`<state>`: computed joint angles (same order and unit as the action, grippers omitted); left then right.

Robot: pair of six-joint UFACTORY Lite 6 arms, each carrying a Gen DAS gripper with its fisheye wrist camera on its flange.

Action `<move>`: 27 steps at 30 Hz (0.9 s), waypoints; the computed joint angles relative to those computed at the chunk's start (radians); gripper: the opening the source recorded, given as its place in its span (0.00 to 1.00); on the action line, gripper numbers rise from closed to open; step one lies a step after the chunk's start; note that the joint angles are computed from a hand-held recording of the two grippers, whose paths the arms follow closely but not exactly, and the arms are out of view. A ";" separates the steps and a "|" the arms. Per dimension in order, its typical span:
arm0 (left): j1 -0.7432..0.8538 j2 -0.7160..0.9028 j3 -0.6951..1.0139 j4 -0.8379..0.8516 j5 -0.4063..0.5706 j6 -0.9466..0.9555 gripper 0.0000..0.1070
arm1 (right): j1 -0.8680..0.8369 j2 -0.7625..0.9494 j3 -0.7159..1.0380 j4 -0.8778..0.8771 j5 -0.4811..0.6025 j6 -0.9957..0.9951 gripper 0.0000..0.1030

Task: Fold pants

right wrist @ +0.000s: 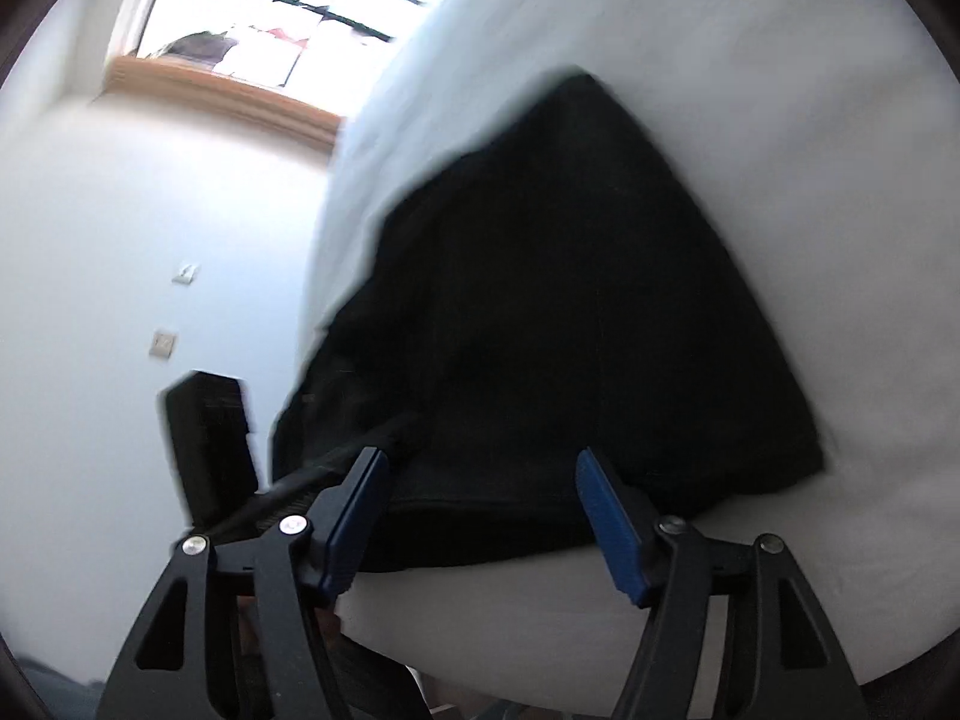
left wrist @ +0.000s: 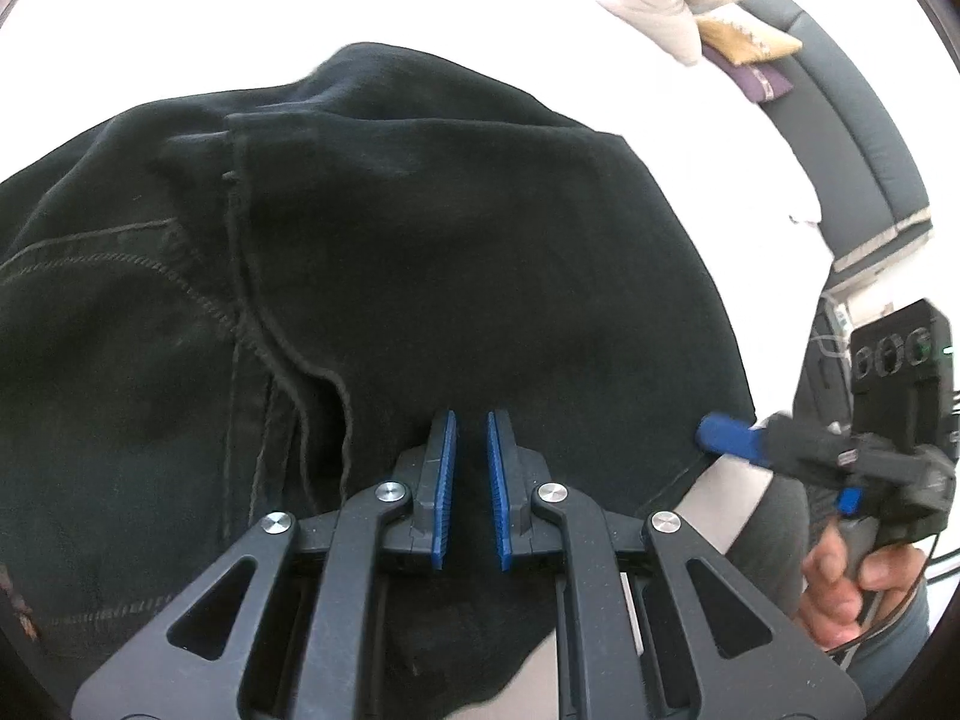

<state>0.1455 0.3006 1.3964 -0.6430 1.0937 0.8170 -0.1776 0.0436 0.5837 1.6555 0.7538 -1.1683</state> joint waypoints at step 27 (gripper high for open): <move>1.090 0.385 0.512 -0.269 0.535 -0.035 0.96 | 0.320 0.145 0.214 0.212 -0.111 -0.002 0.78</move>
<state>1.2351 0.6860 1.9080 -0.9116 1.6292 0.7822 0.1425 0.1890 0.7978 1.8680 0.6425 -1.1701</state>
